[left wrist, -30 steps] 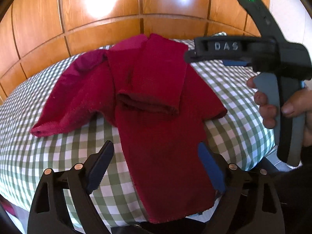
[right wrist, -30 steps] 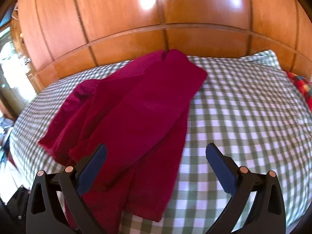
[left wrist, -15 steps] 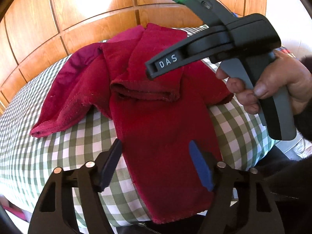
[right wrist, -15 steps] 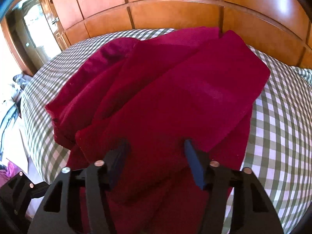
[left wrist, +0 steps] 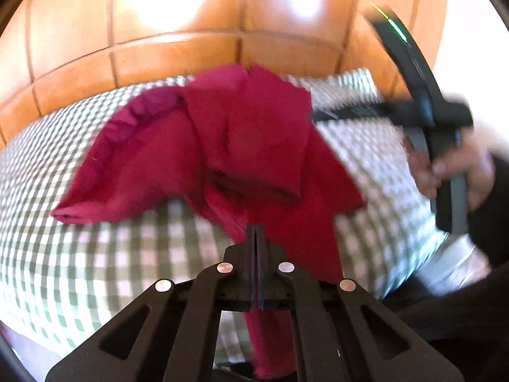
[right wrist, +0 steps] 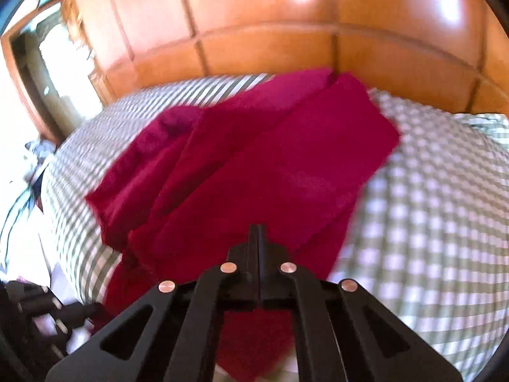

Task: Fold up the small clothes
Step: 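Grasp the shirt edges with both grippers and lift it off the bed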

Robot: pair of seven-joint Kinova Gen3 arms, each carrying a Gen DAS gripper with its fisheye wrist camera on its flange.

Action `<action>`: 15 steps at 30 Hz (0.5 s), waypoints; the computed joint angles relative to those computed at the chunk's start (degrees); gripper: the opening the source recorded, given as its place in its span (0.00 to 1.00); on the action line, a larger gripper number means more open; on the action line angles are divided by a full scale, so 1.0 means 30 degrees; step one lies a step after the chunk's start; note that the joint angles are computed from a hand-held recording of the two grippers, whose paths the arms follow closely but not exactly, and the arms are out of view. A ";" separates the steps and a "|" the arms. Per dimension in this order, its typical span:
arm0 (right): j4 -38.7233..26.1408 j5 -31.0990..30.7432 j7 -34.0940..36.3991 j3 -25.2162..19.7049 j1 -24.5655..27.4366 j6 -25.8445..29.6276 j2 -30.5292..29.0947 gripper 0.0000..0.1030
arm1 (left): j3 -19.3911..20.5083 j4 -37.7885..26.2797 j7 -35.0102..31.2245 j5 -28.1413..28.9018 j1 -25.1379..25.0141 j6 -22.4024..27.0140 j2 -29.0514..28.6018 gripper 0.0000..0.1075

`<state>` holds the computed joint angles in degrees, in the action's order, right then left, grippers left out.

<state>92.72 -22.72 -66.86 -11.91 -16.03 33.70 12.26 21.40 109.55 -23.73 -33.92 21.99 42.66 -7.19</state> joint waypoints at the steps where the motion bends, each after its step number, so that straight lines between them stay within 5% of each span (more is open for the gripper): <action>1: -0.0032 -0.0529 0.0319 0.0096 0.0582 -0.0058 -0.0261 0.00 | -0.0576 0.0192 -0.0110 0.0376 -0.0246 -0.0505 -0.0635 0.00; 4: -0.0496 -0.0405 -0.0328 0.0303 0.1709 -0.0048 -0.0483 0.00 | -0.1173 0.0297 -0.0136 0.0665 -0.1664 -0.1038 -0.1842 0.00; 9: -0.0793 0.3051 -0.3606 0.3682 -0.0393 -0.1151 -0.0568 0.00 | -0.2520 -0.0839 -0.0118 0.0618 -0.4924 -0.0339 -0.2858 0.00; 11: -0.1195 0.3049 -0.3868 0.3635 0.0201 -0.0696 -0.0436 0.00 | -0.2787 -0.1373 -0.0438 0.0565 -0.5943 -0.0050 -0.3067 0.00; 13: -0.1567 0.1805 -0.3047 0.2271 0.1793 0.0151 -0.0266 0.15 | -0.2829 -0.2017 -0.0904 0.0535 -0.6755 0.0225 -0.2938 0.00; 14: -0.1614 0.1028 -0.2363 0.1386 0.2597 0.0537 -0.0148 0.30 | -0.2677 -0.2269 -0.1214 0.0655 -0.7029 0.0412 -0.2748 0.00; 15: -0.1487 0.0251 -0.1587 0.0501 0.3437 0.0614 -0.0097 0.56 | -0.2172 -0.2504 -0.1286 0.0464 -0.7234 0.0891 -0.2524 0.00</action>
<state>88.26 -21.96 -71.62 -10.40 -5.72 35.54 11.97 14.88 102.04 -27.59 -32.53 0.29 45.33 -14.76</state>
